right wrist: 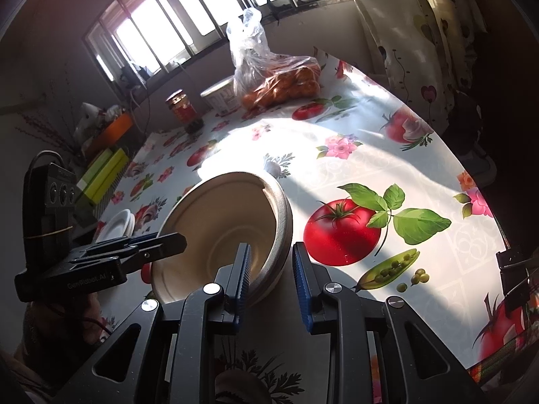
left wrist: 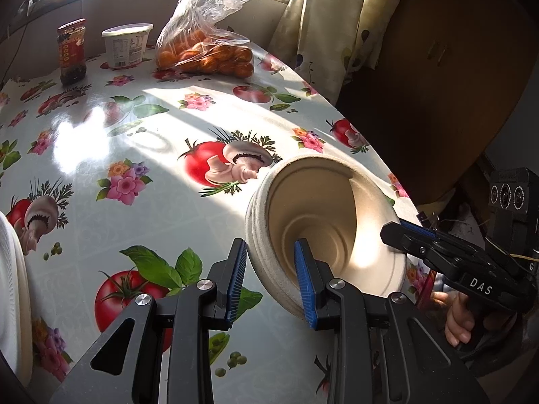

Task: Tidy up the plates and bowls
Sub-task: 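Carry the nested bowls with the left gripper over the white plate stack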

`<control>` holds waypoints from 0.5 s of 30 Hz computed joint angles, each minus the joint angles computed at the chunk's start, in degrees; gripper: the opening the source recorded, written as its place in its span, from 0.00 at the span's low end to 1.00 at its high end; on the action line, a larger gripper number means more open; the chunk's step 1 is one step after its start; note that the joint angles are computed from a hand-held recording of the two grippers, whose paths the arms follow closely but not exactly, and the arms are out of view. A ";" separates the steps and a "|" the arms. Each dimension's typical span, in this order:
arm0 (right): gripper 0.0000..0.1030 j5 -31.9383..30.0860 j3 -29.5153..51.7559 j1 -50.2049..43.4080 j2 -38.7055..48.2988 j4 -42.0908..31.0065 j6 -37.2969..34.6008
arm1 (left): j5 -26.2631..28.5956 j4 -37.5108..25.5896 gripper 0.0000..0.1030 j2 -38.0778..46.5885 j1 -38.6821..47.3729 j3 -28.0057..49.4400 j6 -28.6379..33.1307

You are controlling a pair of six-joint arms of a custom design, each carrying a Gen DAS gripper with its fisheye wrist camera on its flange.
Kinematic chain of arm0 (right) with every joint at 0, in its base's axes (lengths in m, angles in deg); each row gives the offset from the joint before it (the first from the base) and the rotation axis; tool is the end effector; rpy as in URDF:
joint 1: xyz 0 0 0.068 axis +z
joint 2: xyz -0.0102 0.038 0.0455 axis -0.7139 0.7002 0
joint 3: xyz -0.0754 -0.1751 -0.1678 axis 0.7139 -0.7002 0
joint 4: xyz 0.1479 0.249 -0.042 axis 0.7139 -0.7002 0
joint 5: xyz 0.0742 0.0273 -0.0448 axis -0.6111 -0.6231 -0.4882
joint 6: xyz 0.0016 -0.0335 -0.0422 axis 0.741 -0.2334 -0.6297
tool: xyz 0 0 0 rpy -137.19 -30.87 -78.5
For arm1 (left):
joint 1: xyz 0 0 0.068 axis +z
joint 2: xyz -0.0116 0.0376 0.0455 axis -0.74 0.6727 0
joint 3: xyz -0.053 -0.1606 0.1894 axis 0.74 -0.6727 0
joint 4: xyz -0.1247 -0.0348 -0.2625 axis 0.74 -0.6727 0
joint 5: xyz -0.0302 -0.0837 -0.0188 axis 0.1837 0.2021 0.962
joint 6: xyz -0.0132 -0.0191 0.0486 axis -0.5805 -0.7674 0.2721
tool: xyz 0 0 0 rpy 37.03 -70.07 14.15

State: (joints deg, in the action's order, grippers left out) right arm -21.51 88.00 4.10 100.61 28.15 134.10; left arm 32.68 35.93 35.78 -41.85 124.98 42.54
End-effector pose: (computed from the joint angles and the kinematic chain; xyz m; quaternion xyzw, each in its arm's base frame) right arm 0.1581 0.1654 0.1408 0.1067 0.9039 0.1825 0.3718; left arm 0.3008 0.0091 0.1478 0.2606 0.8976 -0.2503 0.2523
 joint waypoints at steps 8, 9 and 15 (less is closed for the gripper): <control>0.24 0.18 -0.22 0.00 -0.94 -0.69 -0.12 | -0.13 -0.17 0.28 -1.57 0.06 -0.95 -0.26; 0.24 0.21 -0.19 -0.04 -0.88 -0.68 -0.17 | -0.78 0.16 0.26 -2.05 -0.15 -1.31 -0.45; 0.23 0.22 -0.03 -0.08 -1.13 -1.29 0.50 | -1.84 0.82 0.24 -3.09 -0.55 -2.10 -1.56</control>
